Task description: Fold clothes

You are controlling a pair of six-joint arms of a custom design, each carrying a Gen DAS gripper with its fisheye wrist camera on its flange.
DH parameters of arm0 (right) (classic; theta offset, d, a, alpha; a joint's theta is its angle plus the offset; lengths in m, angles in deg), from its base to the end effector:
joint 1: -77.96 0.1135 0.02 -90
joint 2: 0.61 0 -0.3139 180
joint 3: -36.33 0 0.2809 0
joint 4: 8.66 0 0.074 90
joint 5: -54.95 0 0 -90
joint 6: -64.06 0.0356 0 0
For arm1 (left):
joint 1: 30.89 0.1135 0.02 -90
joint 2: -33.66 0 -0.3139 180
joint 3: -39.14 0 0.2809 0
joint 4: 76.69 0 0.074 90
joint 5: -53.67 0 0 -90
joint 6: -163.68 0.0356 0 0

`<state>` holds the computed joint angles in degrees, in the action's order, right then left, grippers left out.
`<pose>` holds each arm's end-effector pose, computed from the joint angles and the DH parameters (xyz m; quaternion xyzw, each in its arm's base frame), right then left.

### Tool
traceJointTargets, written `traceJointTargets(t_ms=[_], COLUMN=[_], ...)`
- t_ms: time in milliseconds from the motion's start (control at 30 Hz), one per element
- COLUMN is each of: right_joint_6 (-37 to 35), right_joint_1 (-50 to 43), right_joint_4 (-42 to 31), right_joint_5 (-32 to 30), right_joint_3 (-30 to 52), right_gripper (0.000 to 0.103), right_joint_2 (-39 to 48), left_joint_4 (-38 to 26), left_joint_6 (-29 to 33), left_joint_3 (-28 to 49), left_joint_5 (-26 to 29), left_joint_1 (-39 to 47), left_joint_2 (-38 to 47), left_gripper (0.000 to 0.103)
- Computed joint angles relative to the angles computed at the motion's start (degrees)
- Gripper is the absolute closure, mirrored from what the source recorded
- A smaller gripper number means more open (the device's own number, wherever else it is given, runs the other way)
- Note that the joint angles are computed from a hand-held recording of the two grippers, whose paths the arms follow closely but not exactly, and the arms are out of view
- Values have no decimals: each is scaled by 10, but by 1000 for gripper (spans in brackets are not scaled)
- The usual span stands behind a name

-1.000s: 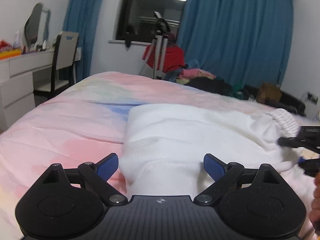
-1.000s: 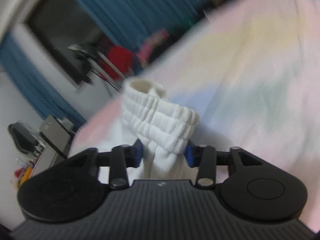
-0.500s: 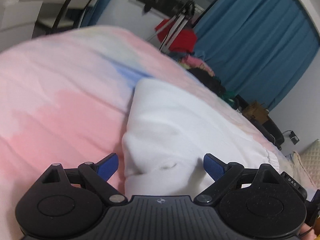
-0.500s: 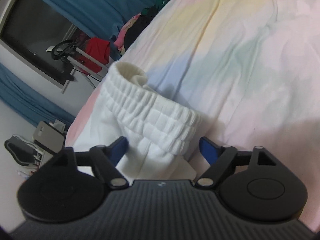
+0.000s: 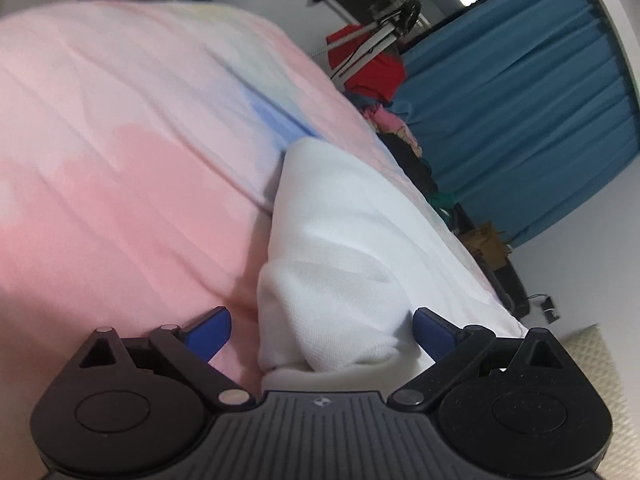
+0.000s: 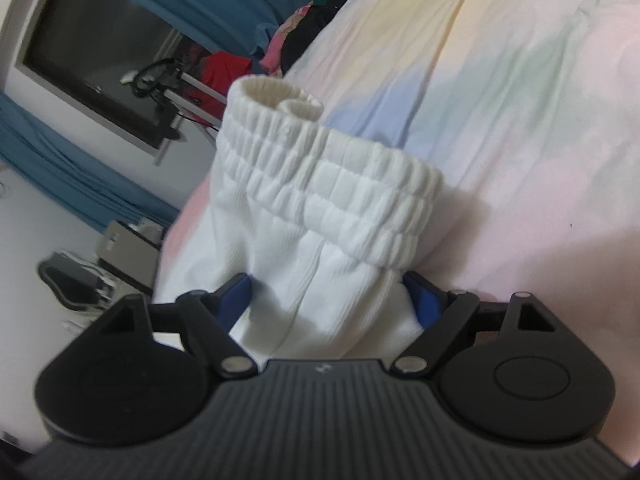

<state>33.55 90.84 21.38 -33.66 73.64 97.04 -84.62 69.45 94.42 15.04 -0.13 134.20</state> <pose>0.2882 0.0650 0.1252 0.3487 0.7941 0.2853 0.4079 0.3002 0.1463 0.1455 -0.1265 0.8567 -0.3350 0.3713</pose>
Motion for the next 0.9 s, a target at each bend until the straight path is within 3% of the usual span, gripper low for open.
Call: traceJointTargets(t_ms=[167, 333, 433, 667, 767, 833, 900], right_joint_6=[11, -16, -40, -97, -84, -87, -87], right_joint_1=[-2, 5, 7, -10, -21, -21, -19], right_joint_4=[-16, -58, -55, -163, -136, -134, -130], right_joint_5=[-4, 11, 10, -31, -50, -46, -36], right_joint_3=[7, 13, 11, 77, 67, 64, 54], right_gripper=[18, 26, 27, 23, 24, 33, 50], right_joint_2=[1, -47, -67, -30, -16, -21, -34], left_joint_4=[-61, -49, -66, -84, -92, -93, -100], left_joint_6=[70, 41, 54, 77, 94, 103, 110], left_joint_3=[22, 8, 7, 8, 2, -7, -25], left_joint_5=[2, -5, 0, 2, -11, -21, -26], left_joint_1=[-8, -6, 3, 14, 18, 21, 24], left_joint_2=[13, 3, -1, -13, -30, -47, -83], left_gripper=[5, 11, 14, 19, 26, 33, 43])
